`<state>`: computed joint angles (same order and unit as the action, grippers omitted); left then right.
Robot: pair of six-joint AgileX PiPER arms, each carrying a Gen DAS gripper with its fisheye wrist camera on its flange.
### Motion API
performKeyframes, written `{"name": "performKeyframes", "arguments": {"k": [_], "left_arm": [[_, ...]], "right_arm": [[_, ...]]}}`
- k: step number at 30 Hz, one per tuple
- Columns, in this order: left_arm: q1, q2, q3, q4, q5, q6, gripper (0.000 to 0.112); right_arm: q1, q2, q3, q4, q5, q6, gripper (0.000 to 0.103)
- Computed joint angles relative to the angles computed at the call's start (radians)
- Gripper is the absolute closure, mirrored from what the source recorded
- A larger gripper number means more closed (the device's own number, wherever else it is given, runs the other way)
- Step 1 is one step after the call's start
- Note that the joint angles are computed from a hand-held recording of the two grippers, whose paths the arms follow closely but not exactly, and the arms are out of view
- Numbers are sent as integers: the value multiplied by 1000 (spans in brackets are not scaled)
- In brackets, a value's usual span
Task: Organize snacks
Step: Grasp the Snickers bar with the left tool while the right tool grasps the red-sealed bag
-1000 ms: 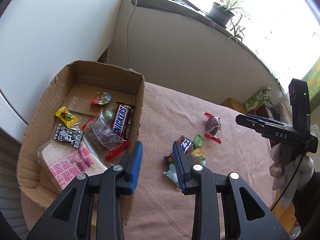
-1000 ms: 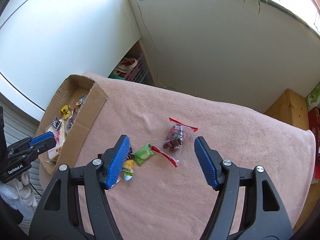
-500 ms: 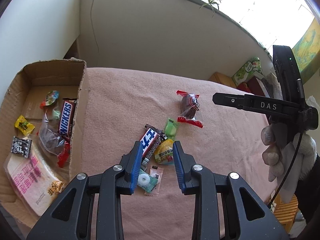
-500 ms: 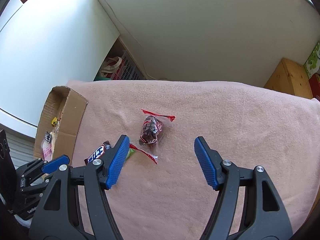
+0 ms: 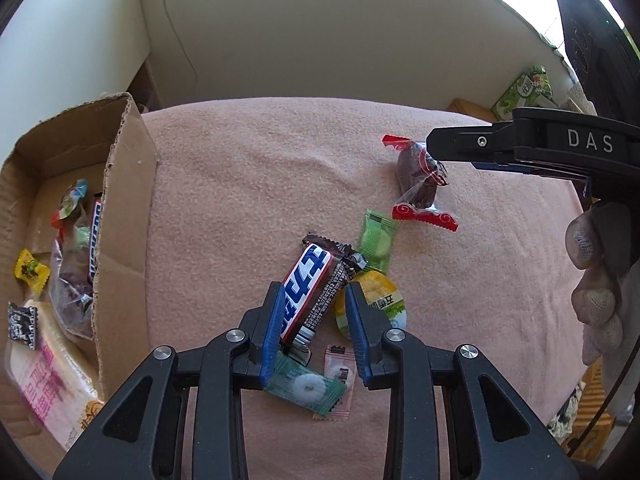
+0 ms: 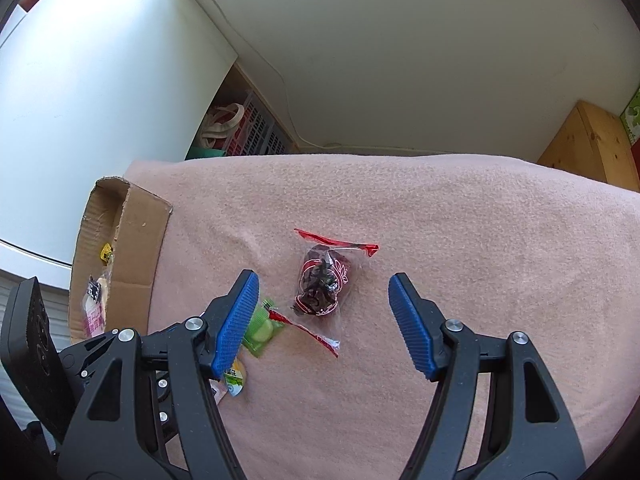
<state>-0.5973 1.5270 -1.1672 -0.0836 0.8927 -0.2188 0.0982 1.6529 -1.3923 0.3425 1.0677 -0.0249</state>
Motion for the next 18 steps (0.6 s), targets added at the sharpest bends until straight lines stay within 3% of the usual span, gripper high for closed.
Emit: {"name": "performKeyframes", "arguments": {"k": [16,17,18], "left_arm": [[37,54,-61,-62,30,87,83],[40,60,-71,-68,34,95,81],[42,68,-79,-67,42,96,72]], "right_arm": [[43,95,-70,-51,31,59,33],[44,96,-70,-52,32,59,33],[46,99,-72,-51,31,62,33]]}}
